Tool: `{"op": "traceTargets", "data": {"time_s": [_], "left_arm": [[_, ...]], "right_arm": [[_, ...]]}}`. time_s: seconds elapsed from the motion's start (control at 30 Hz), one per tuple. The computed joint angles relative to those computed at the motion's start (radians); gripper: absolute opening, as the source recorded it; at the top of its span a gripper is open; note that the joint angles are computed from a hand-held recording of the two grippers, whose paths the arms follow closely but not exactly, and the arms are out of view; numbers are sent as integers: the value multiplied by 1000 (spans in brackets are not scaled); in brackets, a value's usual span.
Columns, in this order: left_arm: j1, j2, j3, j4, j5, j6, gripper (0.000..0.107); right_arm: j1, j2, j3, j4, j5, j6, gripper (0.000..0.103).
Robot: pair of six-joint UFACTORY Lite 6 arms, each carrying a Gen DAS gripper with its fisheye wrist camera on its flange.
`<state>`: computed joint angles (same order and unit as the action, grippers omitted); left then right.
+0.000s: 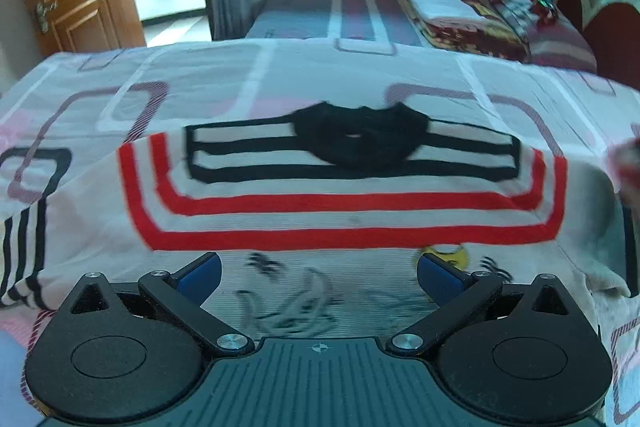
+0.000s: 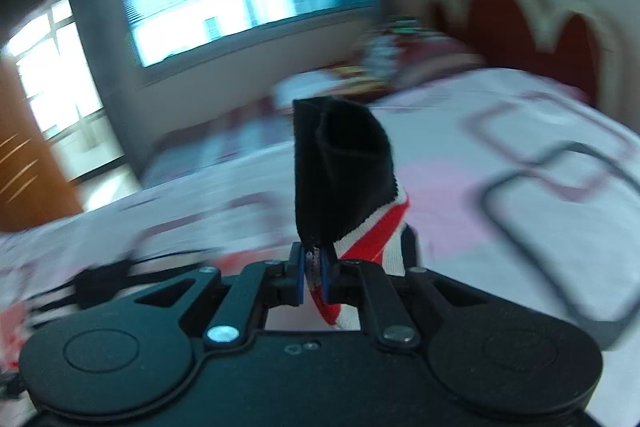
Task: Fold small clothes
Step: 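Fold the held sleeve across the sweater body and open the right gripper, then grasp the other sleeve's black cuff with the left gripper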
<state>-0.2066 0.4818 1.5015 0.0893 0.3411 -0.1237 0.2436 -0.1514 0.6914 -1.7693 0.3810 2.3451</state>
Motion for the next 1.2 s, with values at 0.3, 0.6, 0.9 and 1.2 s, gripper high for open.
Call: {"op": "traceTargets", "data": {"time_s": [0.3,0.6,0.9,1.2], "left_arm": [[226,168,190,-599,180,577,103],[173,321,321,-799,336,726,103],[115,498,449,-1006,347,679,79],[33,506,445,-1077,181,671,71]], "right_arm": [[339,635,555,297,-74,-261,22],[396,504,441,353,18,-311,52],[492,282,164,303,193,-108,59],[477,178,-4,359,251,-79,61]]}}
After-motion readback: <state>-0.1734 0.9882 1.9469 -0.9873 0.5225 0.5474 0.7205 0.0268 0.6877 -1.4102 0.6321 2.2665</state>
